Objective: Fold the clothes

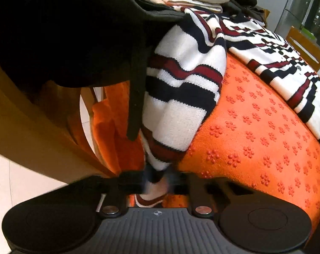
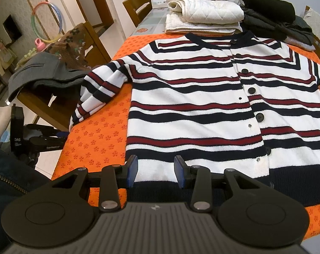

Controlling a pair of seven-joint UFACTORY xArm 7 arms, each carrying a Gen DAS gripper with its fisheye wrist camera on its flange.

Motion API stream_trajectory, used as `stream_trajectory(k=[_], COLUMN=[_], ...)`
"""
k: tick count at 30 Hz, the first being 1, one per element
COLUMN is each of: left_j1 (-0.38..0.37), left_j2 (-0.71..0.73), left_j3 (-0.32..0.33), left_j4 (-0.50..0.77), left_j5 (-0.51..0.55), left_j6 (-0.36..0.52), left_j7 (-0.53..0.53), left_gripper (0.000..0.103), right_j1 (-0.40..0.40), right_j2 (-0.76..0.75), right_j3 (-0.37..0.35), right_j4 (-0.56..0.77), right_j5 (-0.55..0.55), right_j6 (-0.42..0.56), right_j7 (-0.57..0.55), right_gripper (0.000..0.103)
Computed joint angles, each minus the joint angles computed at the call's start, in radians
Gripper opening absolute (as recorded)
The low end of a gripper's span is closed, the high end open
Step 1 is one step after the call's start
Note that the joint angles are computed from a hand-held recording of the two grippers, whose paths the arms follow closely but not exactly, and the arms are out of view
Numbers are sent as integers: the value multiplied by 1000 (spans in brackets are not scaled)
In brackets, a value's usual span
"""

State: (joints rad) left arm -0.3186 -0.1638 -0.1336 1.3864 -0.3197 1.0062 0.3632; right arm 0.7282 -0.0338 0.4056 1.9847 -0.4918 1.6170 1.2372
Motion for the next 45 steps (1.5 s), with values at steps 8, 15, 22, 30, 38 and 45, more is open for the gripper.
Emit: stream_trajectory(k=[8, 15, 22, 30, 38, 45], left_j1=[1, -51, -130, -225, -154, -133], left_j2=[-41, 88, 299, 438, 285, 218], left_j3=[2, -28, -109, -146, -138, -98], left_j4=[79, 362, 659, 799, 575, 511], left_j5=[16, -90, -63, 13, -183, -144], left_j6=[-83, -130, -141, 27, 87, 50], left_j7=[-86, -59, -44, -2, 145, 62], left_gripper=[5, 5, 5, 13, 39, 41], right_j1=[-7, -49, -86, -124, -111, -76], right_j2=[-29, -75, -116, -140, -86, -2], right_j3=[7, 29, 67, 116, 108, 27], right_j4=[-41, -109, -149, -160, -87, -22], right_j5=[-13, -3, -15, -35, -63, -58], right_j6=[-16, -60, -53, -14, -15, -121], right_j7=[45, 80, 126, 177, 112, 0], right_gripper=[43, 43, 43, 43, 43, 43])
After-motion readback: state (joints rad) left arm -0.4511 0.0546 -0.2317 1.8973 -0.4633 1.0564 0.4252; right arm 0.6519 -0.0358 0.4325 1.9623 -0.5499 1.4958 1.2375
